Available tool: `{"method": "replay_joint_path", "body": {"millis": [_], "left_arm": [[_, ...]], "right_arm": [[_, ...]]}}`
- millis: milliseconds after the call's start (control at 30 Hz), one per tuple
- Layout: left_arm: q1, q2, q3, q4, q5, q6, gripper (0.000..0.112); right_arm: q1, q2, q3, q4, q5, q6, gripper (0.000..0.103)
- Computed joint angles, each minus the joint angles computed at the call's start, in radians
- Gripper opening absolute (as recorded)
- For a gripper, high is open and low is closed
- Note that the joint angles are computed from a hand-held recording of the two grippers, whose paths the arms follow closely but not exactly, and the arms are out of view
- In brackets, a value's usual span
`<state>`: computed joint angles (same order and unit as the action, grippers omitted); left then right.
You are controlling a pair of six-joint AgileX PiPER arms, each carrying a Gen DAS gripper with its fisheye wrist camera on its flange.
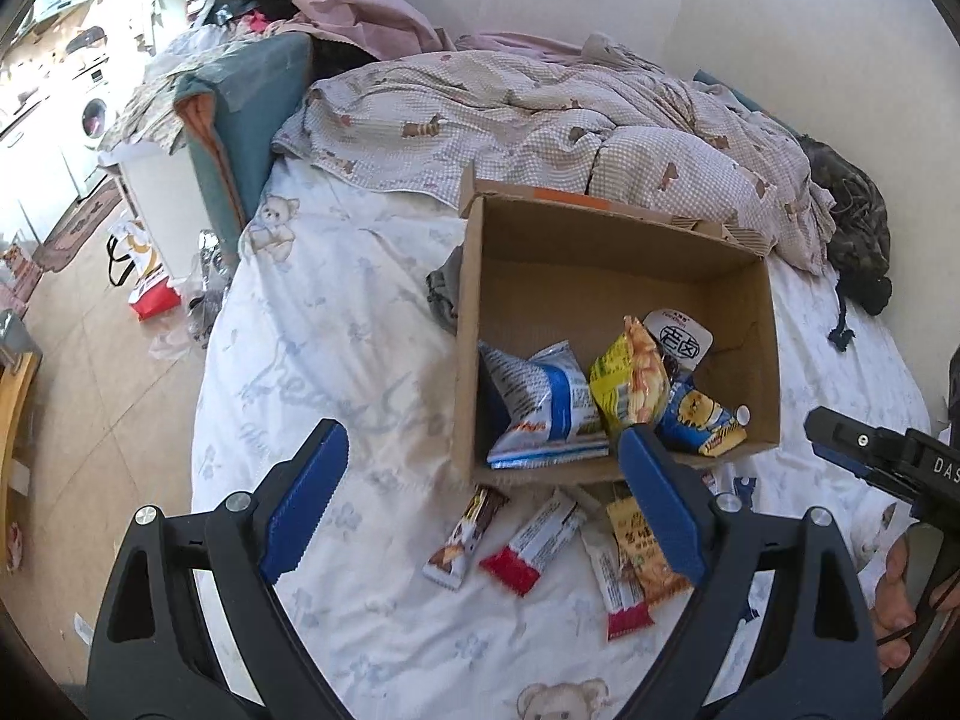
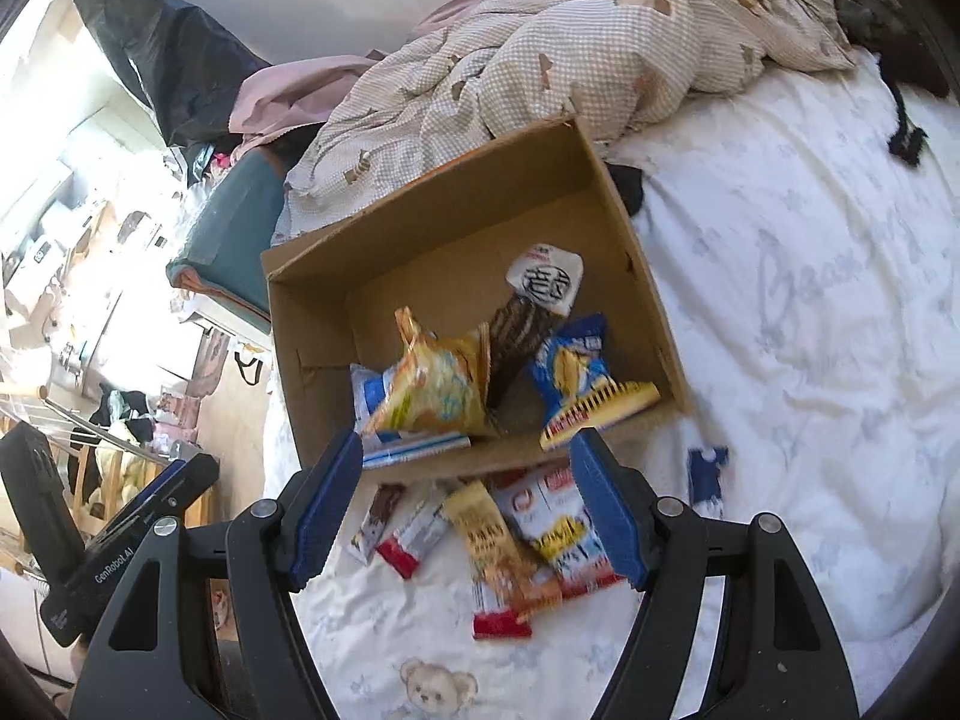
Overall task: Organize snacks
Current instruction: 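Lower the left gripper onto the brown chocolate bar and grasp it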
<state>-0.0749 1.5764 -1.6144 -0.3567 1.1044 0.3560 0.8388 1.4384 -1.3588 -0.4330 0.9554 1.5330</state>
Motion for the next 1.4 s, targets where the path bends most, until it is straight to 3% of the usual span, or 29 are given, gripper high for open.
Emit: {"method": "replay_joint_path", "body": {"millis": [267, 567, 633, 733, 867, 967, 1133, 1200, 1300, 1400], "left_arm": [[0.085, -0.052, 0.066, -0.024, 0.031, 0.016, 0.09], [0.1, -0.01, 0.07, 0.025, 0.066, -0.022, 0.09], [0.09, 0.019, 0.069, 0.032, 0.088, -0.032, 0.085], [0.054, 0.075, 0.071, 0.051, 0.111, -0.053, 0.069], [-0.026, 0.15, 0.083, 0.11, 0.077, -0.074, 0.063], [-0.077, 0.215, 0.074, 0.152, 0.067, -0.1, 0.045], [-0.142, 0.289, 0.079, 0.204, 0.01, -0.137, 0.043], [-0.162, 0.306, 0.086, 0.233, -0.009, -0.138, 0.03], [-0.169, 0.315, 0.099, 0.249, -0.025, -0.143, 0.028], [-0.181, 0.29, 0.128, 0.27, -0.045, -0.123, 0.013]], "right_arm": [[0.104, -0.096, 0.116, -0.067, 0.021, 0.212, 0.075], [0.156, -0.13, 0.179, -0.064, 0.019, 0.331, 0.075], [0.157, -0.129, 0.178, -0.061, 0.022, 0.328, 0.075], [0.153, -0.134, 0.186, -0.058, 0.019, 0.331, 0.075], [0.139, -0.151, 0.215, -0.05, 0.006, 0.339, 0.075], [0.126, -0.178, 0.253, -0.04, -0.006, 0.345, 0.075], [0.118, -0.225, 0.308, -0.032, -0.003, 0.368, 0.075], [0.116, -0.245, 0.329, -0.029, -0.008, 0.386, 0.075], [0.107, -0.258, 0.348, -0.018, -0.024, 0.398, 0.075], [0.094, -0.245, 0.34, 0.004, -0.041, 0.369, 0.075]]}}
